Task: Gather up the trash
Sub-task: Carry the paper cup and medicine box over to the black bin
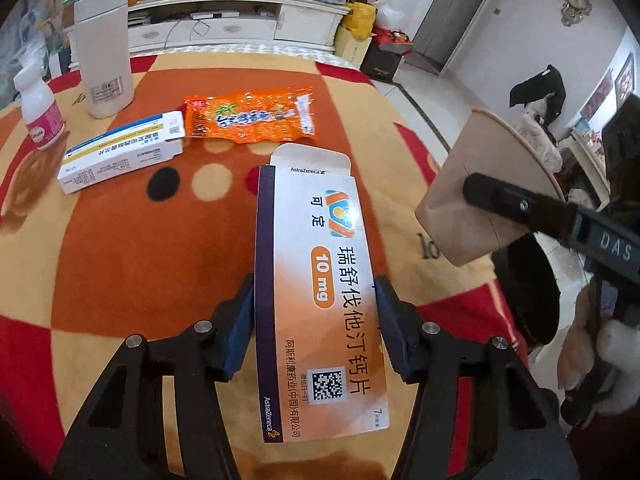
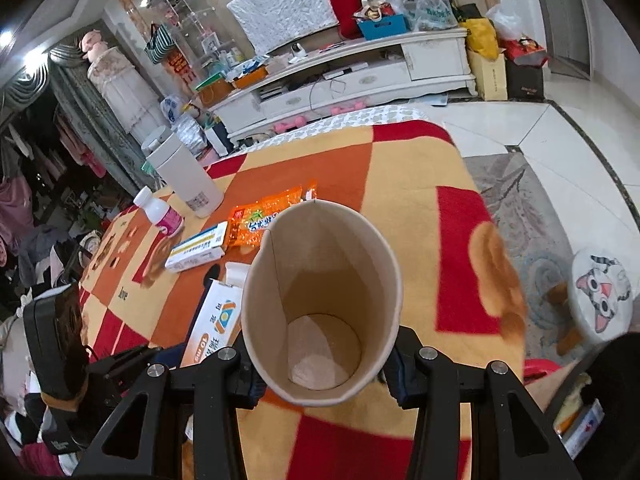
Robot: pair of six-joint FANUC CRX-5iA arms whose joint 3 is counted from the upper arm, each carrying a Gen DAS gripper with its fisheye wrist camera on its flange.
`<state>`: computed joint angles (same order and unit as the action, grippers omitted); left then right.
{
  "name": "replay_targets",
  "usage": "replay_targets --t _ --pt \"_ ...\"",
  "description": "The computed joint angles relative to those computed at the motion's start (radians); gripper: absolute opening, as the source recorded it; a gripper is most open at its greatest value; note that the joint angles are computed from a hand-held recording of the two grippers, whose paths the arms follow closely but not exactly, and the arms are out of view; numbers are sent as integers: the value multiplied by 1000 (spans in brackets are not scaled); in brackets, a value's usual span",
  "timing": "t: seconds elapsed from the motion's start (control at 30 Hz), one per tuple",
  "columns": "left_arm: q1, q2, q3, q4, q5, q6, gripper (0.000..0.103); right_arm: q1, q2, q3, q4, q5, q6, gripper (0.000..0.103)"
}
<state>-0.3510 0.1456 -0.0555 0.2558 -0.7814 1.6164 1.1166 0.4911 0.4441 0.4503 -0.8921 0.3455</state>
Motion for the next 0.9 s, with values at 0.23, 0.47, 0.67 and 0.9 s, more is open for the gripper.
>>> replay_targets --t 0.23,0.47,0.67,0.9 --pt "-40 -10 13 -23 21 54 55 38 -80 -120 89 -16 -93 45" --pt "-75 -4 52 -62 35 98 55 69 -153 -230 151 -25 -183 45" --pt "-113 13 90 -73 31 109 55 87 -208 -310 196 -28 -253 45" --pt "-159 51 150 -64 24 98 55 107 -272 -393 245 -57 -332 45"
